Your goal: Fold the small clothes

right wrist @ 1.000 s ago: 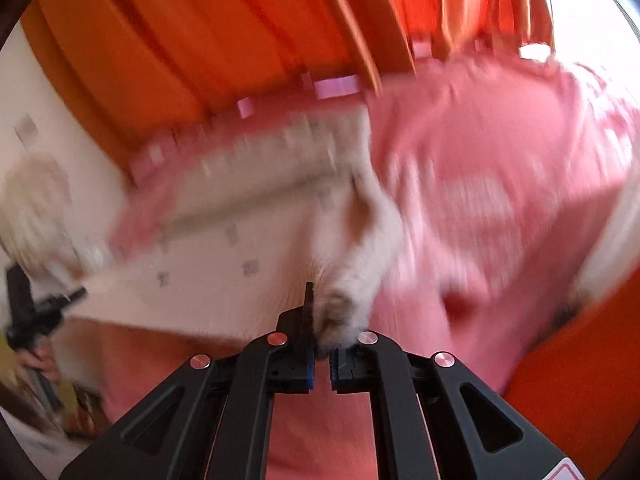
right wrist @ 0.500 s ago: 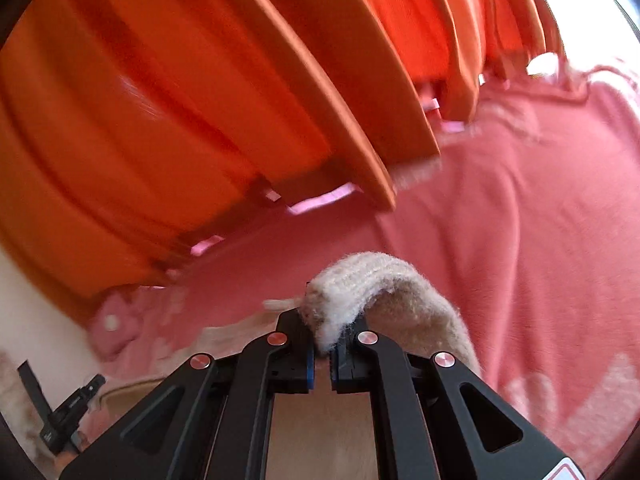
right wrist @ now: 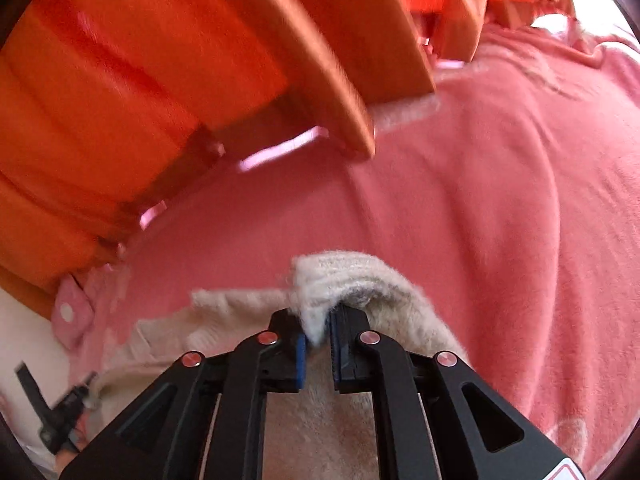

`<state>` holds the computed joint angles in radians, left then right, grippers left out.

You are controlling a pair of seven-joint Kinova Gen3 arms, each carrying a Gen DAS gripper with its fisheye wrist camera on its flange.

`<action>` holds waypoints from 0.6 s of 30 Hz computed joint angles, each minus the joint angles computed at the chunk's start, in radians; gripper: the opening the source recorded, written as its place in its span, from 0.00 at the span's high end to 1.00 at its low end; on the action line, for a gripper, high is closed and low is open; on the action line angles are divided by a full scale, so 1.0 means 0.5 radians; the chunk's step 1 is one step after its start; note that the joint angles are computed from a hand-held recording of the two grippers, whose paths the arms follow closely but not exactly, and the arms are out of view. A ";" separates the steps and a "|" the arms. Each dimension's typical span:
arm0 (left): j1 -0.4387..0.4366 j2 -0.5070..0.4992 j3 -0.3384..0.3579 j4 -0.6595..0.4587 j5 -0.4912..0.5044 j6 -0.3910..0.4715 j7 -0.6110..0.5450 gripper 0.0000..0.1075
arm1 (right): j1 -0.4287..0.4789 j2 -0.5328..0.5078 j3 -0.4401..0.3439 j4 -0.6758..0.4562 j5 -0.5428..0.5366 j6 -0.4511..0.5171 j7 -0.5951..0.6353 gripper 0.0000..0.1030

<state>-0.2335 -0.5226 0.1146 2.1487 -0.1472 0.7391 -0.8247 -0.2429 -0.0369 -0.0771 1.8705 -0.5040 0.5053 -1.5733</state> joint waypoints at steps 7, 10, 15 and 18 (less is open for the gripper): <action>-0.129 -0.111 0.071 0.008 0.088 0.003 0.025 0.67 | 0.176 -0.148 -0.109 0.133 -0.016 -0.220 -0.030 0.64; -0.370 -0.195 0.343 -0.021 -0.156 0.087 0.051 0.50 | 0.311 -0.170 -0.213 0.099 0.155 -0.185 -0.195 0.59; -0.220 -0.121 0.226 -0.018 -0.077 0.049 -0.065 0.32 | 0.049 0.098 0.050 -0.123 0.146 0.217 -0.135 0.54; -0.023 0.021 0.068 -0.024 0.006 0.068 -0.127 0.32 | -0.118 0.168 0.129 -0.232 0.367 0.343 -0.207 0.54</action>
<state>-0.2450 -0.5121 0.1488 2.1364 -0.1440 0.7730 -0.8884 -0.3020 0.0472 -0.0128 1.7544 -0.3204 0.6767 -1.6768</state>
